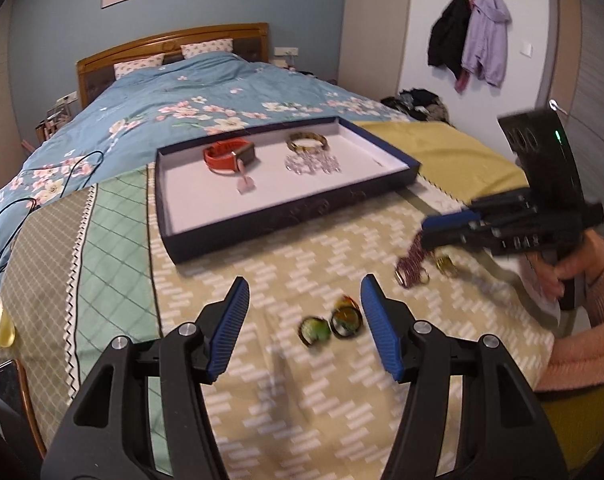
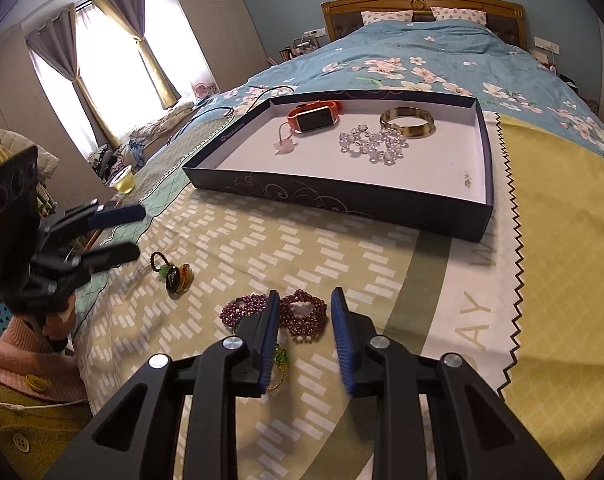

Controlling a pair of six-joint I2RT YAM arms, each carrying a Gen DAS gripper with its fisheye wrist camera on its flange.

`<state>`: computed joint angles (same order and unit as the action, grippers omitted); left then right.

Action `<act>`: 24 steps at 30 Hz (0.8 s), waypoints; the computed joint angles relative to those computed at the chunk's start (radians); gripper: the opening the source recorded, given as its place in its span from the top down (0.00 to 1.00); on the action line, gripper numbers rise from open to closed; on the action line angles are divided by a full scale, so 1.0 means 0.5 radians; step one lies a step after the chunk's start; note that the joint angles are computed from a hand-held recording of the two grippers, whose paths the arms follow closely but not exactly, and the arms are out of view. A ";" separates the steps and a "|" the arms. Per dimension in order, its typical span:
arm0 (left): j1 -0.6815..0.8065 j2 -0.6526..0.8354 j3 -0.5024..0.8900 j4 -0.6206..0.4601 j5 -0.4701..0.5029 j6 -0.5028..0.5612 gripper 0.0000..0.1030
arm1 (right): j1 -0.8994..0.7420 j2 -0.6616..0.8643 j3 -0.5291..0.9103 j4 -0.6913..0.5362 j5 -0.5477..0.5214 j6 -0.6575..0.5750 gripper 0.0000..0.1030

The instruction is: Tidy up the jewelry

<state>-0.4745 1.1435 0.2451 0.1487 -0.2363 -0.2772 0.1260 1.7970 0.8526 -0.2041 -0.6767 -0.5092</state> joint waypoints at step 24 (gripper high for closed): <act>0.156 0.234 0.019 0.045 0.162 -0.072 0.70 | -0.056 -0.003 0.009 0.014 -0.116 0.071 0.93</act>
<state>-0.3963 1.2605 0.2545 0.1713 -0.1554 -0.3131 0.0978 1.7956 0.8570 -0.1973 -0.7347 -0.4738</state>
